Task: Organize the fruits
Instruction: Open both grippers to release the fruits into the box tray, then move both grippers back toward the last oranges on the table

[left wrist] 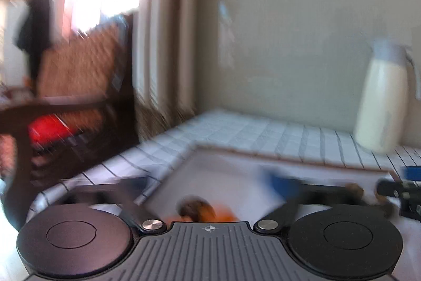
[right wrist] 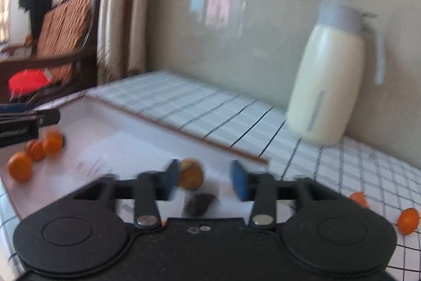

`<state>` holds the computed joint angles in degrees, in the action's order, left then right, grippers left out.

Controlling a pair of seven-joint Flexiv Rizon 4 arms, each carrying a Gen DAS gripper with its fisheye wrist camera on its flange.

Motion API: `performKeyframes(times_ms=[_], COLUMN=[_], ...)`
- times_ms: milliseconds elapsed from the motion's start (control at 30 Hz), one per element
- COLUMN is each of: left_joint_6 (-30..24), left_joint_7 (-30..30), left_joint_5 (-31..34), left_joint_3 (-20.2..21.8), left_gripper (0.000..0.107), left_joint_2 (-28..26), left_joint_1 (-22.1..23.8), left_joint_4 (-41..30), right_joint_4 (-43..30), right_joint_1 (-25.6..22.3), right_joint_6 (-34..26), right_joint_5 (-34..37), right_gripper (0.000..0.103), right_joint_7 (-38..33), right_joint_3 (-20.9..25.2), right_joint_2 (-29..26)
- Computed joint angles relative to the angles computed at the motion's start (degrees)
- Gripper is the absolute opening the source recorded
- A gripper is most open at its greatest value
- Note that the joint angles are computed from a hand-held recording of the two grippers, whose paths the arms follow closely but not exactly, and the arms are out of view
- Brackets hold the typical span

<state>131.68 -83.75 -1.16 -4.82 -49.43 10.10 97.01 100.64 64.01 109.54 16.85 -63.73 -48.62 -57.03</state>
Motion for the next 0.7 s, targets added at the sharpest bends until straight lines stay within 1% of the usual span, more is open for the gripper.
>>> performKeyframes(times_ms=[33,67,100,167,200,267,467,700], left_joint_6=[2.5,3.3,3.5,3.7,3.3,2.7,3.3,3.4], left_joint_7=[0.1,0.1,0.0,0.2,0.7,1.6,2.6,4.0], left_joint_5=[-0.2,-0.2,-0.3,-0.8,-1.1,-2.3,-3.2,-3.4], left_joint_3=[0.6,0.7,0.6,0.9,1.2,1.7,1.9,2.1], left_gripper=[0.103,0.103,0.103,0.103,0.103,0.103,0.103,0.103], left_joint_2=[-0.4,-0.3,-0.4,-0.6,-0.7,-0.8,-0.4,0.2], left_joint_1=[-0.5,-0.5,-0.6,-0.8,-1.1,-1.7,-2.1,-2.6], left_joint_4=[0.0,0.1,0.1,0.1,0.0,-0.1,1.1,2.0], right_joint_4=[0.1,0.2,0.4,0.7,0.9,1.7,1.9,2.2], right_joint_1=[0.7,1.4,2.1,3.9,4.1,3.8,3.8,2.4], right_joint_6=[1.1,1.6,1.7,1.6,1.2,1.1,0.6,1.5], right_joint_5=[1.5,2.8,3.9,6.3,6.1,4.6,3.1,3.0], right_gripper=[0.095,0.094,0.098,0.097,0.097,0.097,0.097,0.097], right_joint_7=[0.7,1.1,1.3,2.2,2.2,1.6,1.2,1.1], right_joint_3=[-1.2,-2.2,-3.3,-6.2,-6.5,-5.8,-6.0,-3.5], right_joint_2=[-1.1,-1.9,-2.7,-5.5,-5.6,-4.6,-4.8,-2.4])
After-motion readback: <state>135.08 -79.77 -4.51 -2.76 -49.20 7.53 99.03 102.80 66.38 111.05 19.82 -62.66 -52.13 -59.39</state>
